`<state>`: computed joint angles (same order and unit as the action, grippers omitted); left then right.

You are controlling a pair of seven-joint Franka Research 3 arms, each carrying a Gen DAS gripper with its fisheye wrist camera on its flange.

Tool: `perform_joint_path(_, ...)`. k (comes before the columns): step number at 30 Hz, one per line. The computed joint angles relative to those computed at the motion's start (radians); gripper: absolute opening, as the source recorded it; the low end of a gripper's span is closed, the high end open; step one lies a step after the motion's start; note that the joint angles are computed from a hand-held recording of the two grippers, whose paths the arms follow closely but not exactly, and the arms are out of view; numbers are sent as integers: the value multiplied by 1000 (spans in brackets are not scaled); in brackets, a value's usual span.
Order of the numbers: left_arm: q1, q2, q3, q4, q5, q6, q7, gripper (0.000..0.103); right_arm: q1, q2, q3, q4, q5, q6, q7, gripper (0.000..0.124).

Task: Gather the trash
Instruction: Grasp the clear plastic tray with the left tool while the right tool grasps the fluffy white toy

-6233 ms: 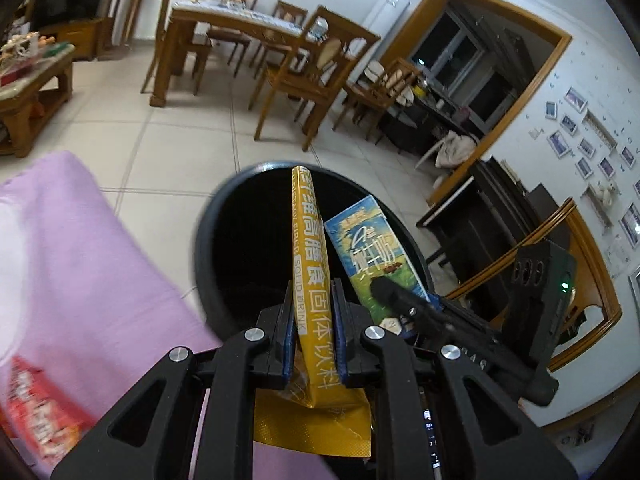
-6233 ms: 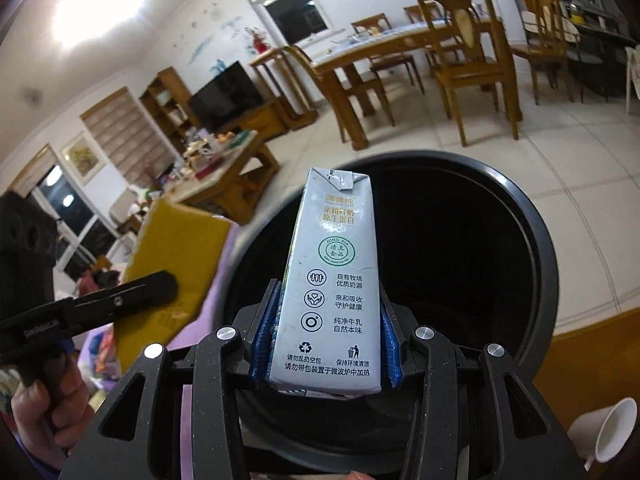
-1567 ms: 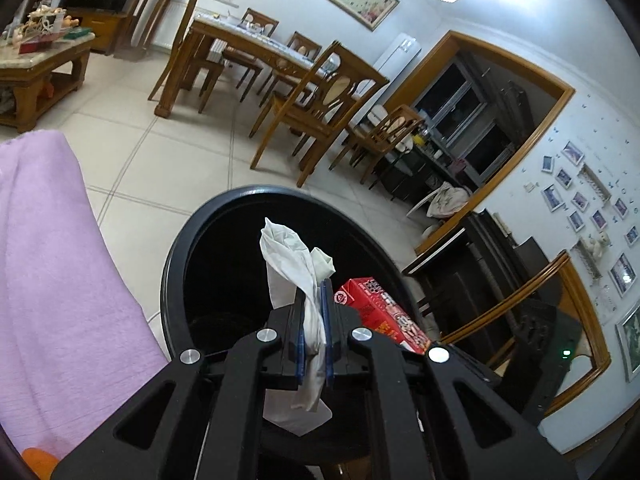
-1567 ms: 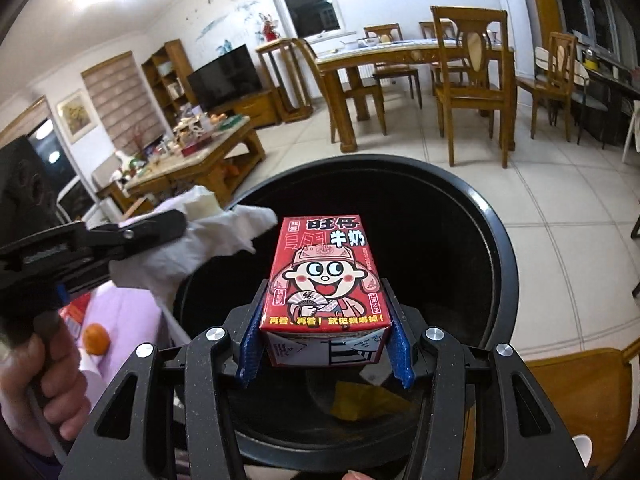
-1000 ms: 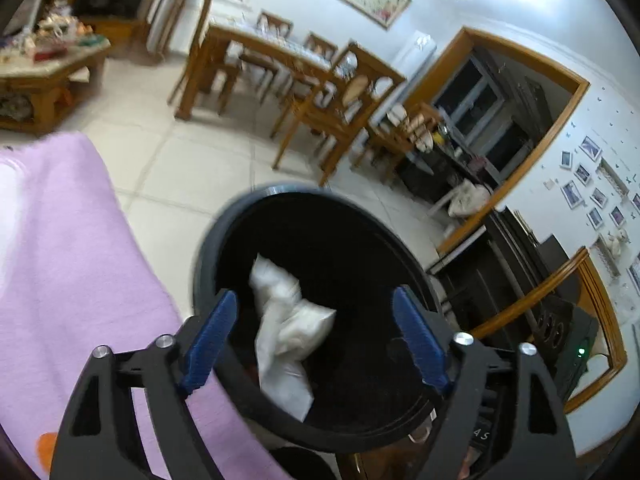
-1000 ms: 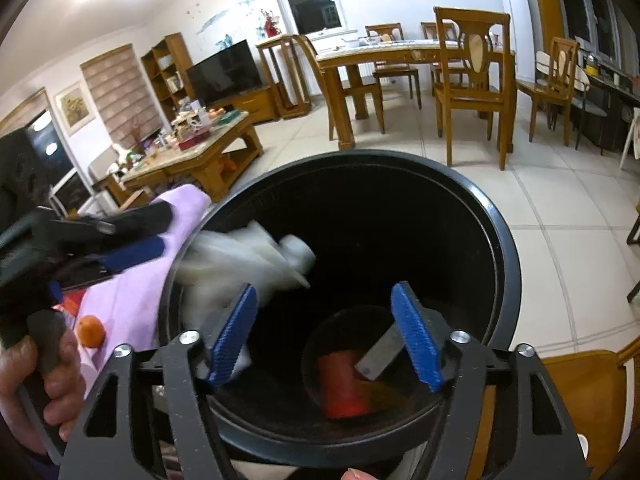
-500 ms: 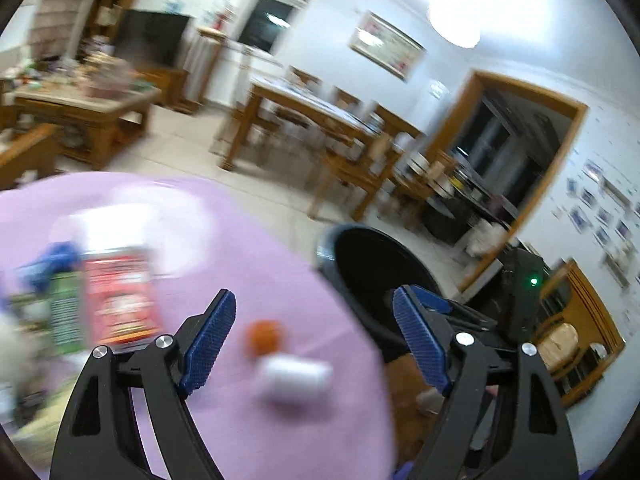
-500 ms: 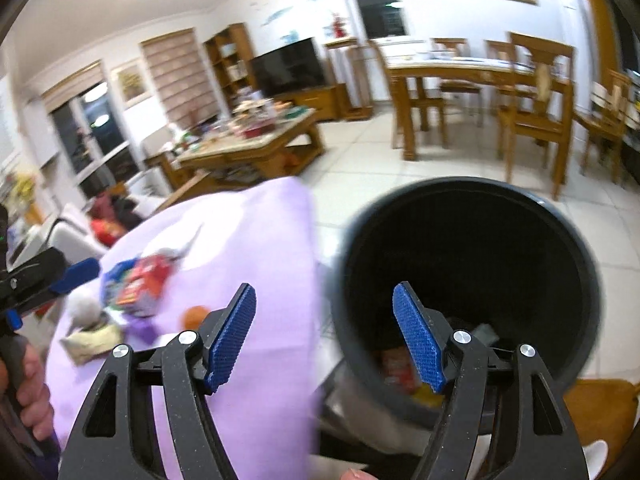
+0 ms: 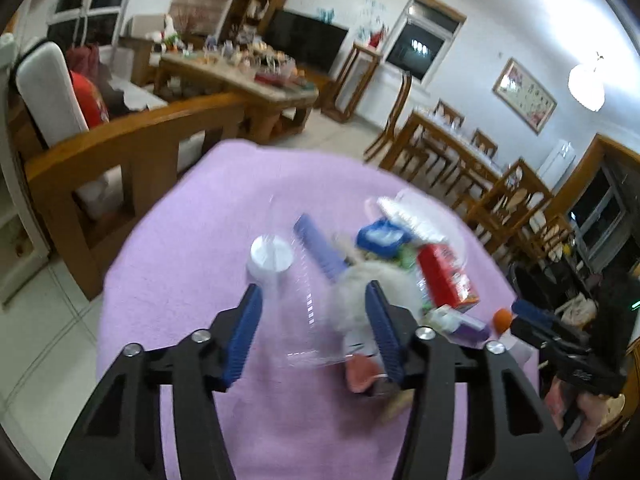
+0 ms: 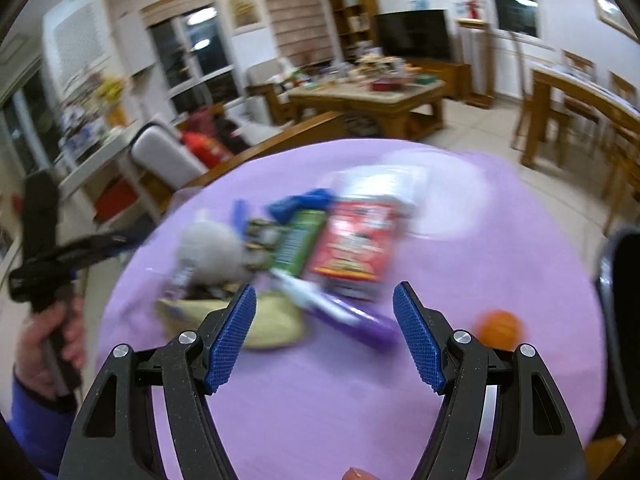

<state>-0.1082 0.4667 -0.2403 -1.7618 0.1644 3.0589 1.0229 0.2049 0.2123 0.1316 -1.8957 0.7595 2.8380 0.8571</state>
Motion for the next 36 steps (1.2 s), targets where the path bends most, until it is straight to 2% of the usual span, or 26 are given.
perform_joint_path(2,21,34,-33,33,-9,-38,32,41,28,26,8,34,-34,-10,28,71)
perform_joint_path(3,4,51,-23,54,-40,-42,62,36,47,51,5,68,-72,-21,60,71)
perform_joint_path(5,37,58,-57,42,-25,-57,59,26,74,93,-1,126,-138,-43,114,71)
perform_joint_path(7,144,70,-178,10,-115,-47,157,17,95,151,-2,206,-195,-83,169,71)
perform_joint_path(8,177,74,-211,0,-130,-42,184,14,101,175,-2,241,-217,-105,192,71)
perform_joint_path(9,178,69,-209,-6,-138,-41,197,10,105,194,0,263,-234,-117,207,71)
perform_joint_path(11,179,60,-204,-13,-148,-48,225,8,135,256,-9,334,-312,-136,277,67)
perform_joint_path(12,185,64,-208,-9,-158,-59,241,7,135,259,-12,344,-312,-153,276,60)
perform_joint_path(13,203,69,-225,-7,-173,-71,261,7,145,270,-13,346,-332,-150,292,52)
perform_joint_path(15,293,93,-324,-15,-258,-73,363,7,157,288,-20,364,-374,-162,321,44)
perform_joint_path(17,305,93,-340,-14,-283,-74,391,5,157,296,-13,367,-385,-153,330,40)
perform_joint_path(18,293,87,-326,-19,-284,-67,402,5,154,296,-9,366,-388,-153,332,38)
perform_joint_path(20,263,77,-298,-20,-283,-64,408,4,145,286,3,348,-378,-133,330,33)
perform_joint_path(22,260,67,-295,-36,-294,-39,418,4,138,270,11,325,-367,-109,327,29)
perform_joint_path(24,282,54,-318,-70,-309,19,428,4,110,239,37,280,-326,-75,290,28)
perform_joint_path(25,273,42,-304,-84,-302,39,413,4,102,228,46,264,-308,-63,276,27)
perform_joint_path(26,292,35,-324,-103,-301,62,411,4,89,215,58,250,-283,-50,256,27)
perform_joint_path(28,371,45,-417,-121,-296,93,426,4,61,181,85,210,-219,-18,199,27)
perform_joint_path(32,475,58,-551,-141,-257,134,419,4,9,105,123,137,-64,23,67,27)
perform_joint_path(36,456,61,-565,-104,-200,130,383,4,-29,25,127,71,120,56,-76,27)
